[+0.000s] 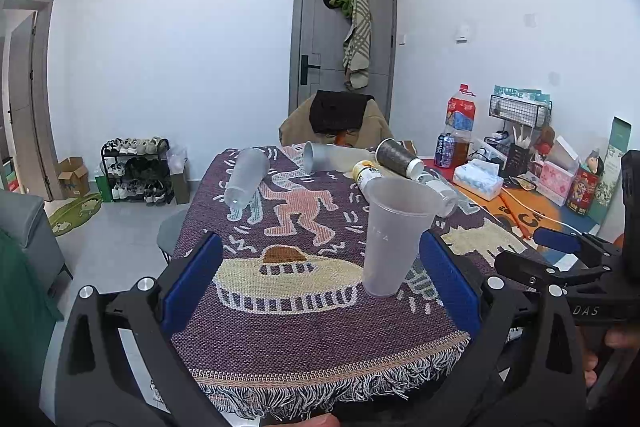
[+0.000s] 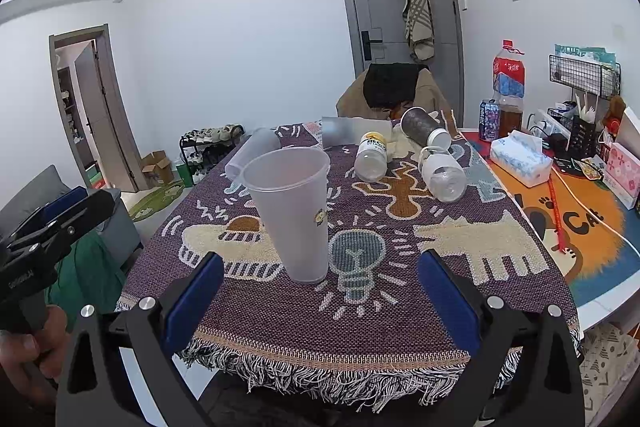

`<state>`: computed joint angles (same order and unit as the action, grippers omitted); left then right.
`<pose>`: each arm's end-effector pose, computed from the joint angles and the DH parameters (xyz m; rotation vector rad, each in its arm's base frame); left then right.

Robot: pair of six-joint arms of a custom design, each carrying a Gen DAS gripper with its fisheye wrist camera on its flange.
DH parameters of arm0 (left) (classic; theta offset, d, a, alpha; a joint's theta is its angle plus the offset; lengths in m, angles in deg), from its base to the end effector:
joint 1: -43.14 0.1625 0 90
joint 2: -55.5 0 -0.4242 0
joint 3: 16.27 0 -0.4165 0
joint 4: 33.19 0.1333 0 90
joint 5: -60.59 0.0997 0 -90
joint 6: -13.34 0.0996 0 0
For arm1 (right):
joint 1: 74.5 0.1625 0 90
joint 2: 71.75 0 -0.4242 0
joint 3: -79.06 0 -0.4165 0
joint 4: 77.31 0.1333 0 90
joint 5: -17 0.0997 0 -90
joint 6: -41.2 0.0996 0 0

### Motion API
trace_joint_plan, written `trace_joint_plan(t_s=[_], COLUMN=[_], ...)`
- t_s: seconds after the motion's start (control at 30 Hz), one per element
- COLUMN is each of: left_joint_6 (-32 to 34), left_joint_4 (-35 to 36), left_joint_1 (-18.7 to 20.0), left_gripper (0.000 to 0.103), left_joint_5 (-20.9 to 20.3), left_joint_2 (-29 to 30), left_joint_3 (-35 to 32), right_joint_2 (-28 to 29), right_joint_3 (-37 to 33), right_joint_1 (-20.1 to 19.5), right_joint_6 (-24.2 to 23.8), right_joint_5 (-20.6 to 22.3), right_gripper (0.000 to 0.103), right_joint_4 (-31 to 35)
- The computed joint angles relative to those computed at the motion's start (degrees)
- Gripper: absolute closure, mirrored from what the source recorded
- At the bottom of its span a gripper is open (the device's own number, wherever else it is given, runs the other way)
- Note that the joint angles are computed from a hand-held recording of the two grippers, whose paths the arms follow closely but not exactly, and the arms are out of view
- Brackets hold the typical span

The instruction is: Flip cup upright

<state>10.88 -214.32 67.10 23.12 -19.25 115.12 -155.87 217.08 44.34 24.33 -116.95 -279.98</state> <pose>-0.3315 -0.3797 0.2304 0.9496 2.2284 -1.2794 0.2501 -0.3211 0.2960 0.3885 -2.1912 1.3066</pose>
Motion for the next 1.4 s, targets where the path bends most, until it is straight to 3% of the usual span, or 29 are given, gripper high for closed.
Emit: trace_joint_plan(t_s=[0.8, 1.4], left_joint_6=[1.13, 1.87], left_joint_4=[-1.50, -6.44], left_joint_1=[-0.25, 0.34], left_gripper=[0.005, 0.005], left_joint_5=[-0.58, -1.32], left_joint_2=[0.76, 1.99], left_joint_3=[0.04, 0.86], right_joint_2=[0.21, 1.44], right_joint_3=[0.04, 0.38], right_joint_1=[0.68, -0.49], right_joint_6=[-0.88, -2.00], right_joint_5=[-0.78, -0.26], right_gripper=[0.007, 0.007], right_joint_4=[-2.22, -3.69])
